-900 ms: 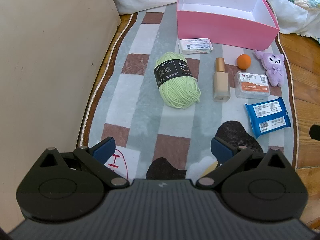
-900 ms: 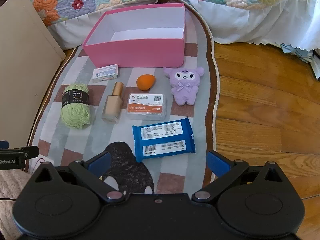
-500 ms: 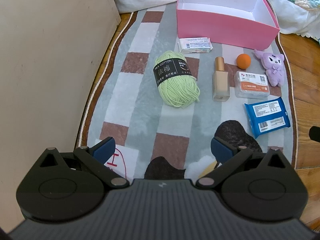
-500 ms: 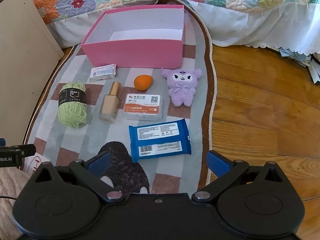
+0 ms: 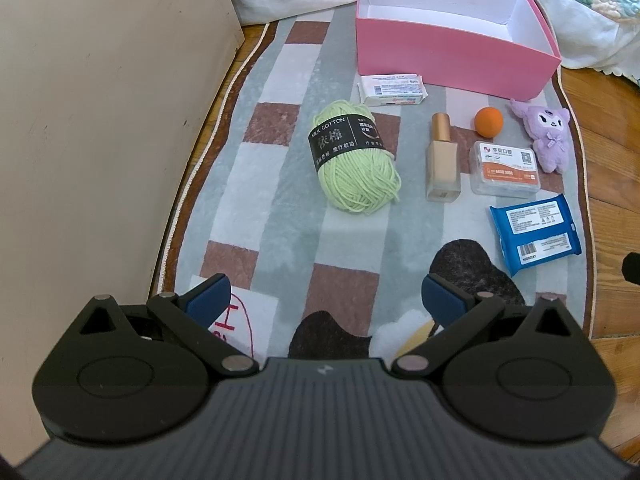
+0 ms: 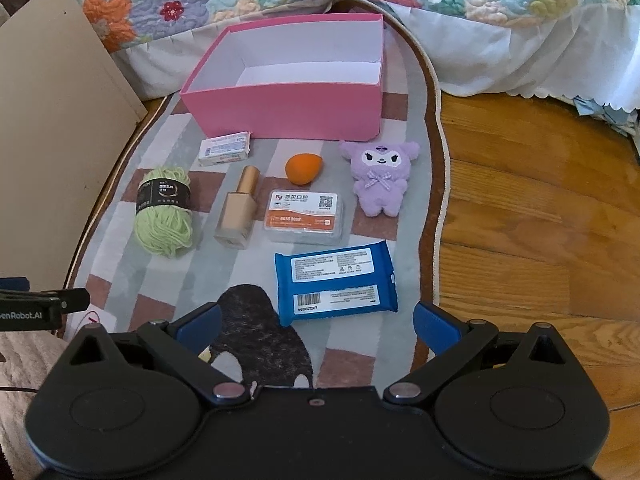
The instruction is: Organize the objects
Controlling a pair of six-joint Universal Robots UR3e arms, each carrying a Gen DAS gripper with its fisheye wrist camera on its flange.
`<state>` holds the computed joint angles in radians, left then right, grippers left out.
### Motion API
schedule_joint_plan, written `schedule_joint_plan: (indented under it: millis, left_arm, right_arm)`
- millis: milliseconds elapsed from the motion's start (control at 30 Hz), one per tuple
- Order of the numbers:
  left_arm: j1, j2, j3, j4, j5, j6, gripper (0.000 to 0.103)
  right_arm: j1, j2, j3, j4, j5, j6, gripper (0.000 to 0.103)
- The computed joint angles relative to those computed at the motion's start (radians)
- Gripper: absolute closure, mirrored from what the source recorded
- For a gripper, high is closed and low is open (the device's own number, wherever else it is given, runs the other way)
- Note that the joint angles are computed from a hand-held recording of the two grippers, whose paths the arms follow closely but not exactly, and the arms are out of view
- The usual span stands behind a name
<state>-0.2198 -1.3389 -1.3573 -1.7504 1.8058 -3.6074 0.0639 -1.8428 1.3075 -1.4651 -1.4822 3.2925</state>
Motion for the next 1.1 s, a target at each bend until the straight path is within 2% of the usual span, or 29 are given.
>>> schedule_joint_plan:
  millis: [1100]
  left_arm:
    - [-0.019, -0.014, 0.018, -0.011, -0.003, -0.015, 0.000]
  right_arm:
    - [0.051, 0.031, -0.016, 0.015, -0.061, 0.013, 0.000]
